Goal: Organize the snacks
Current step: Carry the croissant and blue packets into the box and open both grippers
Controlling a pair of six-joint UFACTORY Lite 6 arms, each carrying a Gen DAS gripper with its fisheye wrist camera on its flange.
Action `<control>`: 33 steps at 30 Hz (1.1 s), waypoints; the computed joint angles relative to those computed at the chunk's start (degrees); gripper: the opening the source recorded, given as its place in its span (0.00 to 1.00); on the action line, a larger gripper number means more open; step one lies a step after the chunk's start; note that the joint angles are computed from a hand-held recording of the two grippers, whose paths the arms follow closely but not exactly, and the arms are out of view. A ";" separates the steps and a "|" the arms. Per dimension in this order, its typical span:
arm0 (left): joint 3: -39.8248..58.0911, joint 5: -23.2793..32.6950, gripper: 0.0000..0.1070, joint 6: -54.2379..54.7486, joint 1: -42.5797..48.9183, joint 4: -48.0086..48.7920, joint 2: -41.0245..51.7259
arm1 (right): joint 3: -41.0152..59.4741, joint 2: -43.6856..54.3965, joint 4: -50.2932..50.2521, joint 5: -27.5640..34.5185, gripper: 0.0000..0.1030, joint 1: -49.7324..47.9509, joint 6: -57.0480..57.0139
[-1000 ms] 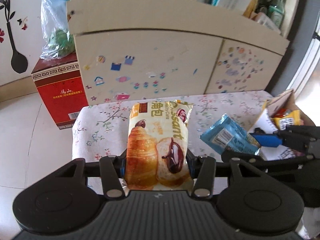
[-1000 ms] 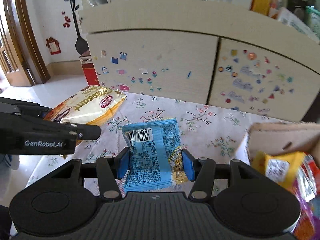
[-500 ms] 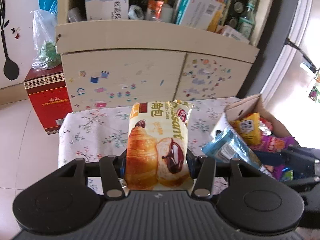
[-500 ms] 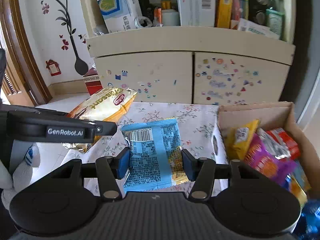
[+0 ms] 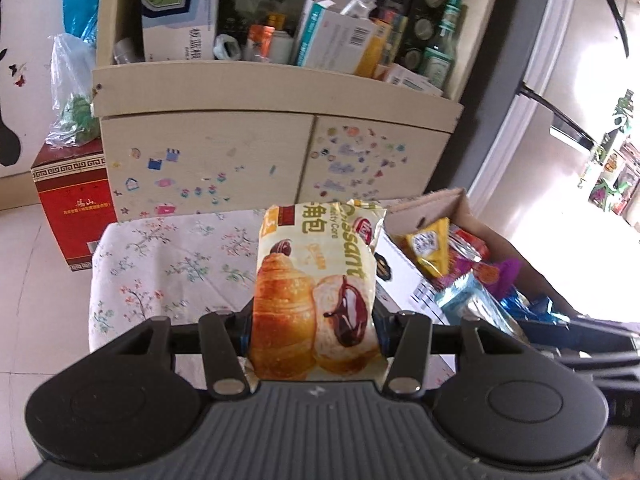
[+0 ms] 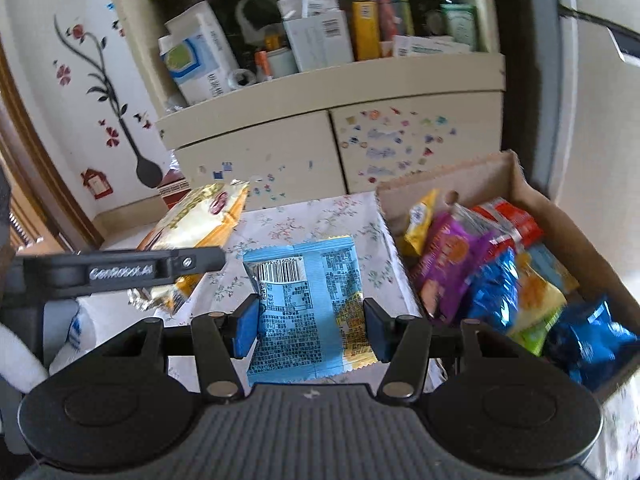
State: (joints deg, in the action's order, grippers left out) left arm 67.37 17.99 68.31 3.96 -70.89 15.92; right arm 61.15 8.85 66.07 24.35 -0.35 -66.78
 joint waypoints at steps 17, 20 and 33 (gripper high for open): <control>-0.93 -4.02 0.47 14.11 -8.86 -14.94 0.48 | 1.23 -2.94 7.05 1.55 0.59 -14.27 -0.71; -0.30 -3.38 0.47 16.93 -10.51 -17.94 1.24 | 2.13 -2.83 8.72 1.39 0.59 -16.13 -0.88; 2.48 -1.56 0.47 40.88 -19.55 -39.41 6.74 | 4.20 -1.07 6.60 -2.04 0.59 -18.01 4.67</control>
State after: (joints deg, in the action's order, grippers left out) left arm 69.85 16.43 109.19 -15.60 -110.30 22.66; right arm 65.34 7.78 72.67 22.31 -18.37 -62.11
